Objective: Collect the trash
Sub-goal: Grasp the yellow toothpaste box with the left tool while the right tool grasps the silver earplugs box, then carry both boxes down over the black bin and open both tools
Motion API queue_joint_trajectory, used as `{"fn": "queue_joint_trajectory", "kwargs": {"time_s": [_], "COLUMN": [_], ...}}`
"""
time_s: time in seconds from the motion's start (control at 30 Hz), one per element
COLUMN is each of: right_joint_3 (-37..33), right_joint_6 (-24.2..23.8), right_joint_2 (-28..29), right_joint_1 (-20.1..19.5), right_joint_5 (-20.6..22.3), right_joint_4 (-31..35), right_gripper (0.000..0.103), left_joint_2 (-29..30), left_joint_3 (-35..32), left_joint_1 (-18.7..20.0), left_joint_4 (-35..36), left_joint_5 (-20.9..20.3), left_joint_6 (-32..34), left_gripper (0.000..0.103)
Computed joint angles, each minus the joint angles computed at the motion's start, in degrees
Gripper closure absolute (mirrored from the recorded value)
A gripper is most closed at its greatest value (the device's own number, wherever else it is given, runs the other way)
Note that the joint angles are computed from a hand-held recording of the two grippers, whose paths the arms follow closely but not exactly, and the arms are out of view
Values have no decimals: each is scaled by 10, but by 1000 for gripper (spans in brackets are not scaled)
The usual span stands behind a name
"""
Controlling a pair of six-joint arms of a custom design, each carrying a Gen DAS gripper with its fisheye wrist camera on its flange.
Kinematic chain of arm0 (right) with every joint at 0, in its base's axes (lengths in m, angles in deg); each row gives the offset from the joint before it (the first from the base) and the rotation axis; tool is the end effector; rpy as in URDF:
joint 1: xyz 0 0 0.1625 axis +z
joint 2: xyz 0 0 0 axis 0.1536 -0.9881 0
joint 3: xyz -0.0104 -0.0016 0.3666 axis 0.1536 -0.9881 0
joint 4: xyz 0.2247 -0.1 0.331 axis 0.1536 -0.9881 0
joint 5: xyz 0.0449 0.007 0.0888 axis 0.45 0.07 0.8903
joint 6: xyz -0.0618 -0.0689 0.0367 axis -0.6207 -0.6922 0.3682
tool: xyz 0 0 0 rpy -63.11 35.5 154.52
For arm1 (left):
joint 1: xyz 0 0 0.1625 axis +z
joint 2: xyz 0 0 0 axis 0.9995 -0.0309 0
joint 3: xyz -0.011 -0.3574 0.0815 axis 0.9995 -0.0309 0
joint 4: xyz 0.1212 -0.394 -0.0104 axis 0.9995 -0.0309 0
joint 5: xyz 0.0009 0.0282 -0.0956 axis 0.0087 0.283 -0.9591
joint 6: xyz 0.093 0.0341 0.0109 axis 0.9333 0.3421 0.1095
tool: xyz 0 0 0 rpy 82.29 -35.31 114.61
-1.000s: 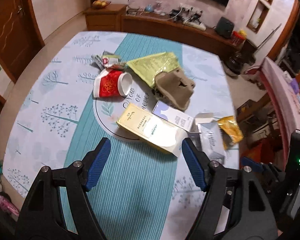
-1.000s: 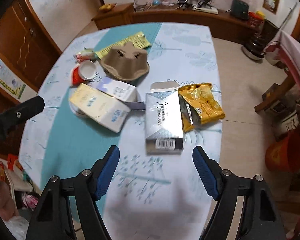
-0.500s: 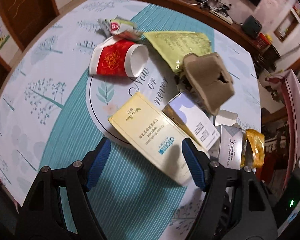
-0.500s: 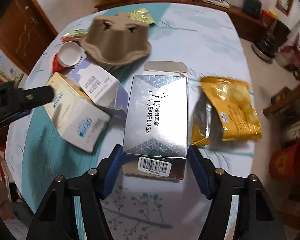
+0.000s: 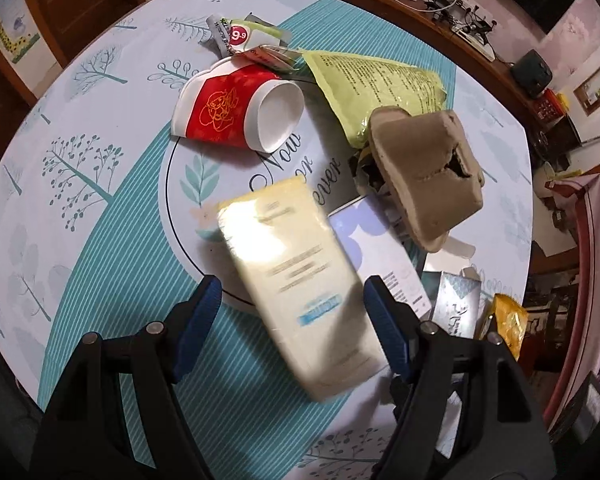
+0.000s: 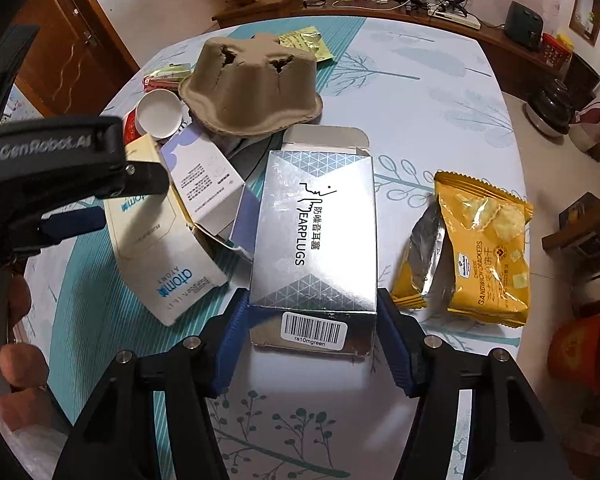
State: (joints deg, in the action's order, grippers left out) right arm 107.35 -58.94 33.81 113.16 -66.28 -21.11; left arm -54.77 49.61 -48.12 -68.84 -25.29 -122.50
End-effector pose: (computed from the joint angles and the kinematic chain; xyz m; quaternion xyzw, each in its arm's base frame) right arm 0.4290 -0.5297 0.2420 0.3009 -0.9170 0.0399 0.2587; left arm -0.3097 -0.5225 0.4103 -0.3052 0.8489 -0.2707 0.3361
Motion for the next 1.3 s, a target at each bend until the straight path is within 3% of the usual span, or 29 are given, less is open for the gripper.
{"fn": "queue_joint_trajectory", "kwargs": {"time_s": [0.27, 0.47, 0.53, 0.63, 1.0, 1.3], "right_joint_3": [-7, -9, -4, 6, 82, 127], "right_joint_6": [-3, -7, -8, -10, 2, 62], "right_joint_2": [0, 3, 3, 0, -52, -97], "right_joint_1": [-3, -2, 0, 2, 18, 61], "right_joint_5": [9, 5, 1, -4, -9, -28], "right_joint_4": [11, 11, 4, -11, -90, -96], "right_gripper": [42, 42, 42, 42, 44, 44], "left_joint_2": [2, -8, 1, 14, -29, -97], "left_joint_3": [-4, 26, 22, 13, 69, 102], "left_joint_1": [10, 24, 17, 8, -36, -104], "left_joint_4": [17, -11, 11, 43, 45, 93], "left_joint_5": [-14, -53, -32, -14, 15, 10], "left_joint_6": [-20, 15, 16, 14, 29, 23], "left_gripper": [32, 32, 34, 50, 51, 52]}}
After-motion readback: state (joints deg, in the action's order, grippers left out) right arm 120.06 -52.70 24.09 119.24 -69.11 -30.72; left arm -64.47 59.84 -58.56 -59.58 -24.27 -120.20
